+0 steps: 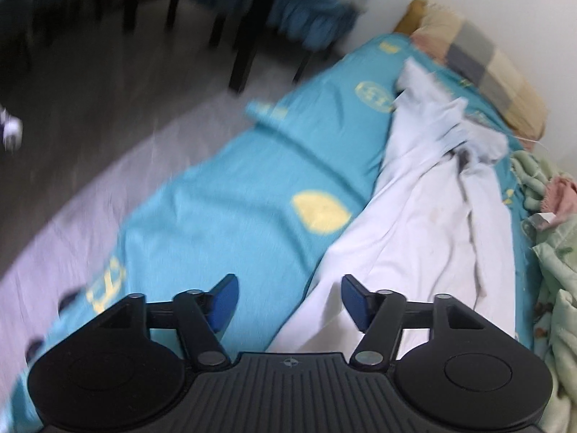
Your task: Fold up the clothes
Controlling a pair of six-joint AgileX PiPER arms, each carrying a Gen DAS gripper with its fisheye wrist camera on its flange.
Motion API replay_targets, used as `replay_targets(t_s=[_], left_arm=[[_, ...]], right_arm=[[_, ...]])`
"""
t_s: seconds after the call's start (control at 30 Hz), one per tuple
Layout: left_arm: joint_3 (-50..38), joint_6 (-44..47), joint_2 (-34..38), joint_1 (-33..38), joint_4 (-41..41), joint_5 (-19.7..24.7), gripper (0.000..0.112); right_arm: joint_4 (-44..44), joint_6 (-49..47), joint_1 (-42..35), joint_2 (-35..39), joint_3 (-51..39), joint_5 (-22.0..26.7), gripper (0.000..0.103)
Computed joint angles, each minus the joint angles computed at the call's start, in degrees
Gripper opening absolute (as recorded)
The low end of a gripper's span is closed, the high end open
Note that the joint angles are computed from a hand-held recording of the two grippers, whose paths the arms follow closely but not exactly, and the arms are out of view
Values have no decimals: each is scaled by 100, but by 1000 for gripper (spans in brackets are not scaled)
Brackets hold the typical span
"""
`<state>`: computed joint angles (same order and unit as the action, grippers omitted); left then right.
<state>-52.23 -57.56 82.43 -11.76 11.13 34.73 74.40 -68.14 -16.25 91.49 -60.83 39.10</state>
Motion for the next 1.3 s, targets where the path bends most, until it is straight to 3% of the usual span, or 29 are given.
replay_targets(t_s=[0.17,0.23,0.33,0.4,0.63,0.7,0.93,1.1,1.3], left_arm=[[-46,365,116,-113,-298,116,59],[-137,631,214,-207,-482,266,51],[-364,650,334,-478,-229,675,33],[-546,506,380,-776,125,945,5],[-1383,352,389,-2213,1200,1894,1],[-1698,350,554,-2610,1388,1971,1],[-1903,583,1267,-3118,1337,1413,2],[-1239,347,1028,-3025,1340,691,3],[-990,-69,800,-3041,1690,483,6]], right_arm=[[-248,280,9,153,-147,157,84],[-329,372,17,177,-184,172,84],[-356,429,1,209,-210,225,84],[-425,510,-19,230,-240,261,84],[-494,691,-83,320,-320,370,84],[-517,748,-68,365,-357,377,84],[-673,965,-62,477,-455,409,84],[-729,1196,-193,610,-537,613,84],[-633,1257,-166,754,-599,859,84]])
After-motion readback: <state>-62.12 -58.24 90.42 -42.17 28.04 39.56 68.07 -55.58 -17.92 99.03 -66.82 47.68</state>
